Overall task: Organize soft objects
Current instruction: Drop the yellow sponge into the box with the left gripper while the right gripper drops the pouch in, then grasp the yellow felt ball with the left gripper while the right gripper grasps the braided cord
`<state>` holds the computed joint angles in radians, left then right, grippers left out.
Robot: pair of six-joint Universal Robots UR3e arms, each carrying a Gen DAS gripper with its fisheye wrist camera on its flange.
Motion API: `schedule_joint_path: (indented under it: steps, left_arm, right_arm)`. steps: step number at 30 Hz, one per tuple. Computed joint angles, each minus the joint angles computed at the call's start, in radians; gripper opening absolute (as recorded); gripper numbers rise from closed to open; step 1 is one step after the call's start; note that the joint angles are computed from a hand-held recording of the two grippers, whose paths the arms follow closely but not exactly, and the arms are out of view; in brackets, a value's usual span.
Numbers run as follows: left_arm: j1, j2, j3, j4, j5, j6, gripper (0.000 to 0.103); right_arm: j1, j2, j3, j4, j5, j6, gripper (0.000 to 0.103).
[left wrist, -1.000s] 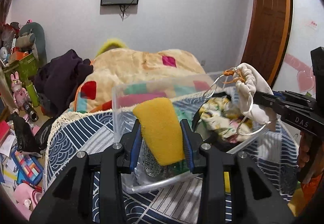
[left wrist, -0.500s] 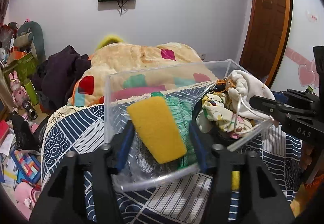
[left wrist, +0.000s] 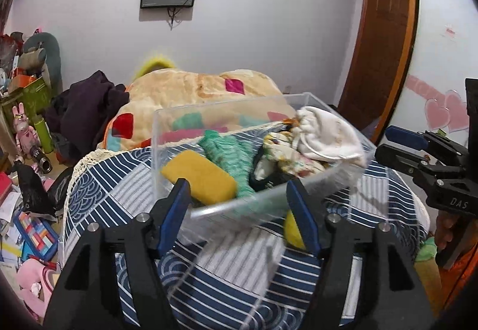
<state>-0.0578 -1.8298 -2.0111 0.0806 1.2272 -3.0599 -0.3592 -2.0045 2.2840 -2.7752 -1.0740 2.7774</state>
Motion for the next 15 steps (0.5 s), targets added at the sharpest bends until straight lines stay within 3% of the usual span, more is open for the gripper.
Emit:
schedule_joint_path:
  steps: [4,15]
  left_arm:
    - [-0.023,0.011,-0.024,-0.014,-0.021,0.010,0.067]
    - [-0.130,-0.159,0.091,-0.074,-0.019,-0.020,0.067]
  right_arm:
    - [-0.021,-0.038,0.039,0.024,0.013,-0.017,0.070]
    - [-0.064,-0.104,0.144,0.093,0.023,-0.081,0.071]
